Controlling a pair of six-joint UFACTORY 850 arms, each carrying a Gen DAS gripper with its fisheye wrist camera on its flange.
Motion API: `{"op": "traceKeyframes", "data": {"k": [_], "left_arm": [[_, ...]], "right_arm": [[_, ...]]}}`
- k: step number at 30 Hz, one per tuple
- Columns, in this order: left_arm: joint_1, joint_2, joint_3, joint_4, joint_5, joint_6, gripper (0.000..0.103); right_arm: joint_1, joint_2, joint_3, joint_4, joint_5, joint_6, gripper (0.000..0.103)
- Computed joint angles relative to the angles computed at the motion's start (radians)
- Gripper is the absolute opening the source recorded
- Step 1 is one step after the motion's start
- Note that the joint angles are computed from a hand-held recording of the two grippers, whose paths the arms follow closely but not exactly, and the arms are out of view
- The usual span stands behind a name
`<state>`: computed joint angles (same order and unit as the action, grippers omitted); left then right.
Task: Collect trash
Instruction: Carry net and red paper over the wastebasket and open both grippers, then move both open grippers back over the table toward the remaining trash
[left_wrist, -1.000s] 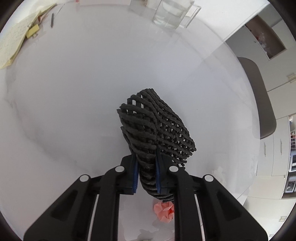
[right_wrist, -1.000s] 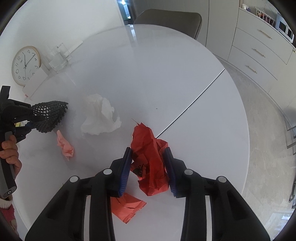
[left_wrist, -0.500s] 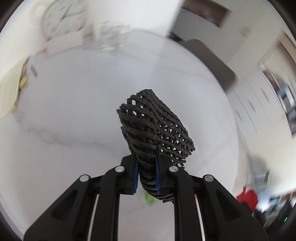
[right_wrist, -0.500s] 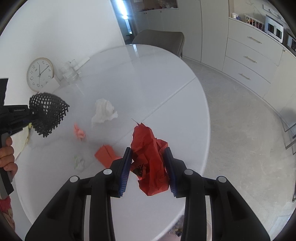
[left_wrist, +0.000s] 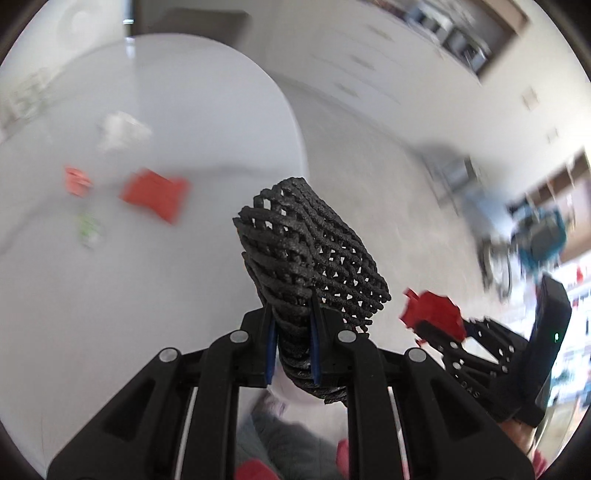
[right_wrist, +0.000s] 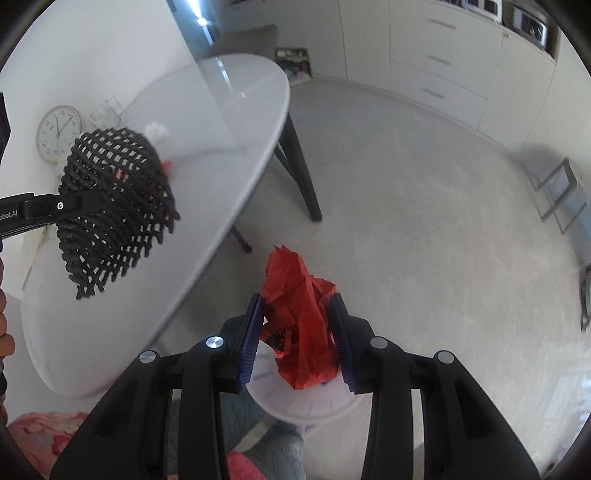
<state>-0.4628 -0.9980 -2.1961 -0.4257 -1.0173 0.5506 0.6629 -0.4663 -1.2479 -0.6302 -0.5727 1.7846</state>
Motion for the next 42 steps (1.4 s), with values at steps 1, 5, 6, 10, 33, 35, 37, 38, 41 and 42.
{"op": "traceKeyframes", "data": {"k": [1, 5, 6, 10, 33, 35, 37, 38, 41, 42], "left_arm": [[-0.014, 0.030, 0.068, 0.007, 0.020, 0.031, 0.014], [-0.060, 0.116, 0.259, 0.054, 0.076, 0.093, 0.014], [-0.067, 0.130, 0.289, 0.064, 0.086, 0.096, 0.014], [-0.088, 0.177, 0.398, 0.123, 0.129, 0.095, 0.014], [-0.174, 0.170, 0.424, 0.209, 0.147, 0.065, 0.066], [-0.179, 0.180, 0.434, 0.204, 0.161, 0.077, 0.067], [-0.185, 0.187, 0.439, 0.219, 0.170, 0.066, 0.076], [-0.186, 0.190, 0.440, 0.223, 0.175, 0.062, 0.079], [-0.191, 0.198, 0.448, 0.237, 0.188, 0.052, 0.082], [-0.193, 0.199, 0.447, 0.247, 0.190, 0.042, 0.084]], "right_arm": [[0.005, 0.005, 0.018, 0.009, 0.013, 0.009, 0.038], [0.027, 0.003, 0.078, 0.036, 0.080, 0.043, 0.038], [0.028, -0.002, 0.086, 0.042, 0.095, 0.045, 0.038], [0.017, -0.028, 0.102, 0.093, 0.162, 0.000, 0.039], [0.052, 0.109, 0.227, 0.002, -0.003, 0.208, 0.097], [0.057, 0.127, 0.244, -0.009, -0.013, 0.246, 0.100], [0.062, 0.137, 0.254, -0.022, -0.018, 0.275, 0.100], [0.062, 0.142, 0.260, -0.027, -0.017, 0.285, 0.100], [0.064, 0.148, 0.264, -0.030, -0.022, 0.295, 0.100], [0.065, 0.149, 0.265, -0.034, -0.021, 0.299, 0.100]]}}
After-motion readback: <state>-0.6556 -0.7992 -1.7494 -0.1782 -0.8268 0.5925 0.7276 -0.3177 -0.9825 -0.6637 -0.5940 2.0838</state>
